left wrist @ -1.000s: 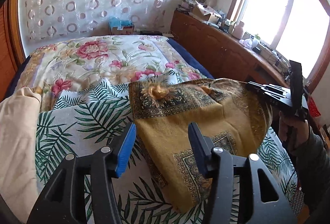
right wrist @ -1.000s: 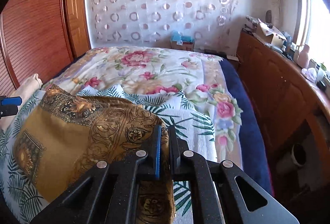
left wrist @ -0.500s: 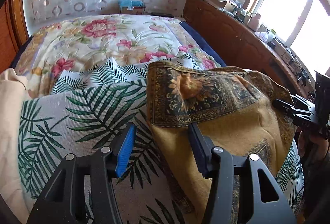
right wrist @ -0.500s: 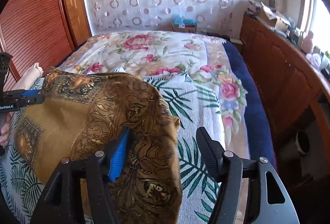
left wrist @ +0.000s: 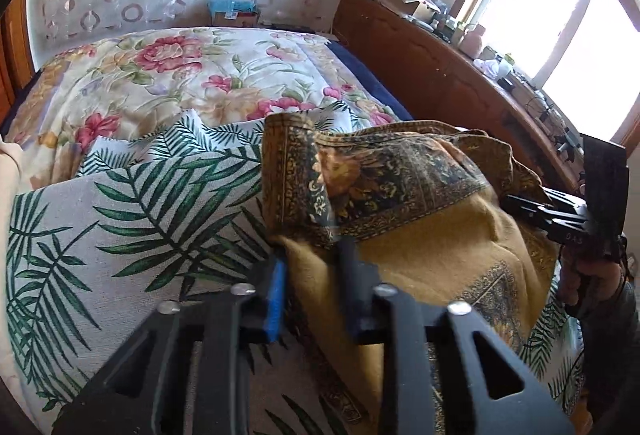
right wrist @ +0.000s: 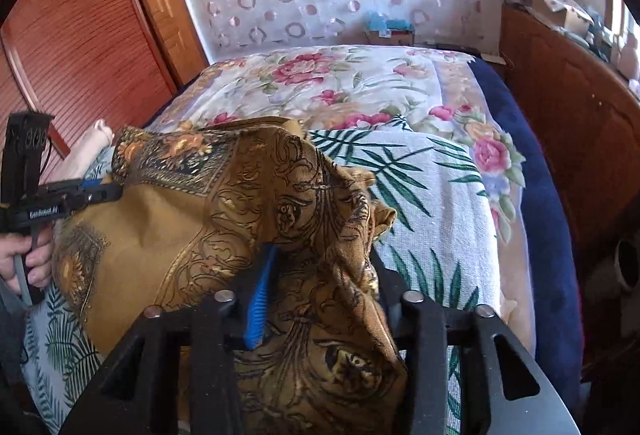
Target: Fold small clothes
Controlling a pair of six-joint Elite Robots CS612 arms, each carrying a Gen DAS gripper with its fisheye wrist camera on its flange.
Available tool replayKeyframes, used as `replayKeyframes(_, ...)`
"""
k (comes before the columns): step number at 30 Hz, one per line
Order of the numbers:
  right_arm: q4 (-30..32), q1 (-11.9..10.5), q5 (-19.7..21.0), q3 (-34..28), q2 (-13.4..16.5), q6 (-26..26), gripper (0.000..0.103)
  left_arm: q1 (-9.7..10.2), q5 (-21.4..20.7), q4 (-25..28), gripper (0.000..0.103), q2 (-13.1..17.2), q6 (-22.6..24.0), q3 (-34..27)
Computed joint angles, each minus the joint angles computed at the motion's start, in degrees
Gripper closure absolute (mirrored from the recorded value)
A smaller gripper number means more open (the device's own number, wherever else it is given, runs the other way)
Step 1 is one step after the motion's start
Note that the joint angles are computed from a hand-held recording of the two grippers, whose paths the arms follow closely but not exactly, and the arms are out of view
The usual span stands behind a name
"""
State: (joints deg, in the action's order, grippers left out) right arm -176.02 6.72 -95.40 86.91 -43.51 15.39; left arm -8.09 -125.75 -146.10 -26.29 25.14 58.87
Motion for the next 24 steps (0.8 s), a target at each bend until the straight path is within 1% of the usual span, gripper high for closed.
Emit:
replayKeyframes(1,-0.2,-0.1,0.9,0.1,-0.1,-0.6,0.083,0.21,-2.0,0.6,0.094,0.0,0.2,0.0)
replayKeyframes(2,-0.4,0.0,0.7,0.1,-0.1,-0.9,0.087,0.25,-2.3,-0.7,0.095,-0.3,0.2,0.6)
replayKeyframes(3,-1.4,0.5,-1.5,0.2,-0.1,-1.7,0.089,0.29,-2.8,-2.6,0.095,-0.9,0.5,1.8)
replayKeyframes(4,-2.7,1.3,-4.4,0.3,-0.1,-3.2,0.09,0.4,-3.3,-4.1,0.095,-1.3,0.7,2.7)
replayKeyframes(5,-3.5,1.7,-6.0,0.3,-0.1,-3.9,0.09,0.56,-3.7,-6.6,0.095,-1.8,0.0,3.8)
replayKeyframes(6,-4.8,2.2,-7.4,0.5,-0.2,-4.5,0.09,0.8,-4.8,-7.9,0.095,-2.3,-0.5,4.5)
replayKeyframes(8,-7.0,2.5,-7.8,0.9,-0.8,-4.9,0.091,1.53,-7.5,-10.8,0.095,-3.3,-2.0,6.0)
replayKeyframes(11,-8.9,2.8,-7.1,0.9,-1.5,-6.4,0.091,2.5,-9.0,-16.8,0.095,-5.1,-3.7,8.8)
replayKeyframes(13,-9.1,3.3,-6.8,-0.3,-1.5,-8.6,0.091,3.4,-9.4,-20.9,0.095,-5.9,-5.6,10.1)
replayKeyframes(15,-9.4,3.8,-5.8,-2.1,-1.1,-10.8,0.091,4.48,-8.9,-25.0,0.095,-6.3,-8.1,10.9)
replayKeyframes(18,-8.8,4.6,-3.6,-6.5,0.5,-14.5,0.091,6.29,-6.5,-30.8,0.095,-6.5,-11.8,11.5)
replayKeyframes(22,-5.8,6.1,0.0,-15.4,4.2,-20.3,0.091,8.89,-2.7,-36.0,0.095,-5.8,-17.5,10.7)
replayKeyframes(24,-3.1,6.6,1.5,-20.9,6.7,-23.4,0.091,9.98,-0.2,-38.3,0.095,-5.1,-20.6,10.1)
